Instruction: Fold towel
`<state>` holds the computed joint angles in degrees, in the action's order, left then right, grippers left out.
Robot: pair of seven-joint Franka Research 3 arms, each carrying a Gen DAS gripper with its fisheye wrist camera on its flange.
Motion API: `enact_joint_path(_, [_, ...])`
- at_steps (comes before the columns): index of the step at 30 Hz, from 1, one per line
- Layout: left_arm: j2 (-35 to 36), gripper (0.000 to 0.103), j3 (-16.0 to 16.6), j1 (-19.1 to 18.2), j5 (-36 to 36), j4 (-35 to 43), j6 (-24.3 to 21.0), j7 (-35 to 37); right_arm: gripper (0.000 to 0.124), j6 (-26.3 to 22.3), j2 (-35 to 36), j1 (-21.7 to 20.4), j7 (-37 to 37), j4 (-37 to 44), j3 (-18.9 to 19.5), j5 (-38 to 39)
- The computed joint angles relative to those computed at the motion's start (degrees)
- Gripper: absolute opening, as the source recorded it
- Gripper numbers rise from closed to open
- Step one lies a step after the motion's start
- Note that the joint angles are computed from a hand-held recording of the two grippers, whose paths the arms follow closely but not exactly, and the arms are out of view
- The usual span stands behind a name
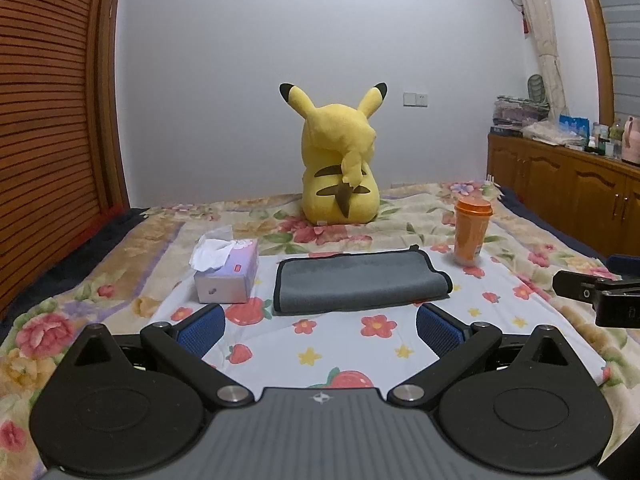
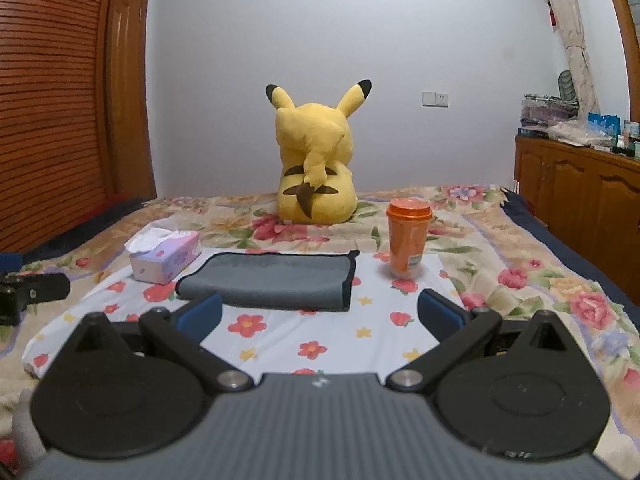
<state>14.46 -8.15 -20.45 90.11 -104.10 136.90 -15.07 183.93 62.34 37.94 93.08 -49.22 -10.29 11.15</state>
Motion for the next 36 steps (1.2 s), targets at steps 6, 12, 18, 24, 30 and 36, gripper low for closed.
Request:
enact_joint_path(6, [0.12,0.103,-0.02,-0.18,-0.04,0.03,-0.37,0.47,0.103,0.03,-0.10,-0.10,-0.06,-0.13,0.17,-0.07])
enact_joint_path(12, [0.09,0.103,0.03,-0.20,0.02,-0.04,-0.43,0.48,0.103,0.03,-0.04,-0.08,-0.02,-0.04,0.12,-0.07])
enact_joint_path(18, [0.05,0.103,0.02,-0.16,0.11,-0.12,-0.41,0.39,0.103,0.08,-0.08,-0.06,-0.02,-0.11,0.12,-0.06])
enact_joint_path(24, [-0.11,0.103,0.15,0.26,0.17,-0.47,0.16,0.16,0.103,0.07,-0.09,0.01,0.07,-0.14,-0.01,-0.03])
enact_joint_path(30, [-0.23,0.103,0.08,0.47,-0.02,-0.58,0.21,0.20,0.103,0.02,-0.07,0.01,0.08,-0.10,-0.02,-0.05])
enact_joint_path(36, [-0.29,0.103,0.10,0.54,0.05,-0.65,0.23,0.36,0.103,-0.02,-0.06,0.01,0.12,-0.06,-0.04,-0.09])
